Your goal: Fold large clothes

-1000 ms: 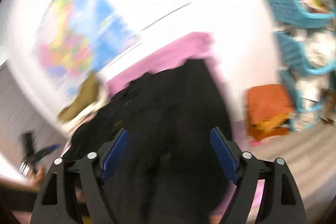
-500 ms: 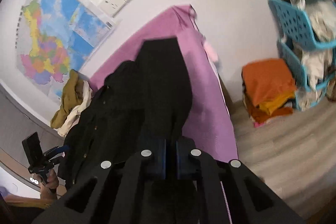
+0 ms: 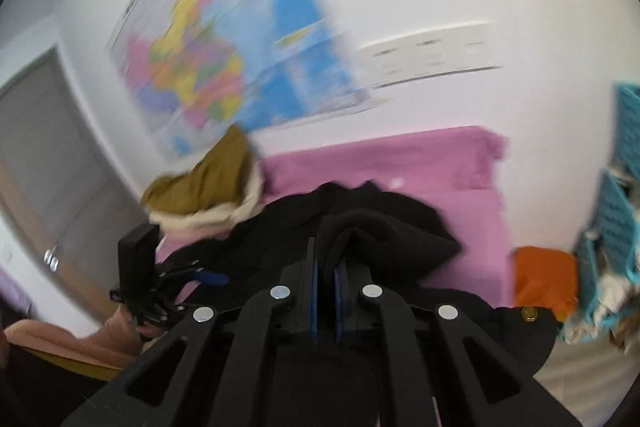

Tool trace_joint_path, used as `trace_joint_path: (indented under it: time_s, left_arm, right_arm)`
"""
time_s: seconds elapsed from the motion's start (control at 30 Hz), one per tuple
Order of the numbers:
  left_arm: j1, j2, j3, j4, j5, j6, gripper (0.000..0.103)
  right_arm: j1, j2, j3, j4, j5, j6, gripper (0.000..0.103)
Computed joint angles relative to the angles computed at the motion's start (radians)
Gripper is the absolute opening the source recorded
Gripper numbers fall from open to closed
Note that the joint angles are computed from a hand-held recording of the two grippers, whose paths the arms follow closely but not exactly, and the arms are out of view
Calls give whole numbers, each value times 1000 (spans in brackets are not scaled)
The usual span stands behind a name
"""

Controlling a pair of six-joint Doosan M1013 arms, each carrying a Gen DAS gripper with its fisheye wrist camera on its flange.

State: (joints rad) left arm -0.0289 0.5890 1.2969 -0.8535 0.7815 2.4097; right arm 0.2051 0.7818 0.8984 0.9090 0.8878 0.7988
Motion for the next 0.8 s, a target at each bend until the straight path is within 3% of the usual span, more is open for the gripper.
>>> trace_joint_path:
  time_s: [0.13,0.17,0.23,0.27,0.3,0.33,0.4,0.53,0.6,0.77,0.8]
  left_arm:
    - [13,-7,11,-40,-15,24,79]
    - [15,-10,15,-46,-18,27,79]
    - [18,-15,25,-38,-32,18,79]
    - [19,-16,28,-29,-36,10,80]
    - [22,-17,30,-20,-37,-2,80]
    - [24,-17,33,-13,-37,-11,80]
    - [26,-18,38,0,-39,-28,80]
    - [27,-7,27,16,-31,-35,80]
    - [26,6,12,12,-11,-32,80]
    - [20,47,-42,26,39,-54,80]
    - [19,52,-48,25,47,-54,80]
  right_arm:
    - [65,145,-247,-132,181,125,15]
    - [82,205,-345,-167,251,176,22]
    - [104,308,-517,-204,376,264,50]
    - [113,360,-608,-224,426,316,69]
    - [118,399,-677,-237,460,359,76]
    - [120,420,-705,-241,470,396,76]
    - [113,391,-635,-228,429,375,76]
    - [84,227,-316,-222,185,290,78]
    - [76,180,-224,-264,95,295,83]
    - [42,111,-50,-285,42,316,83]
    - [39,108,-35,-281,44,309,73]
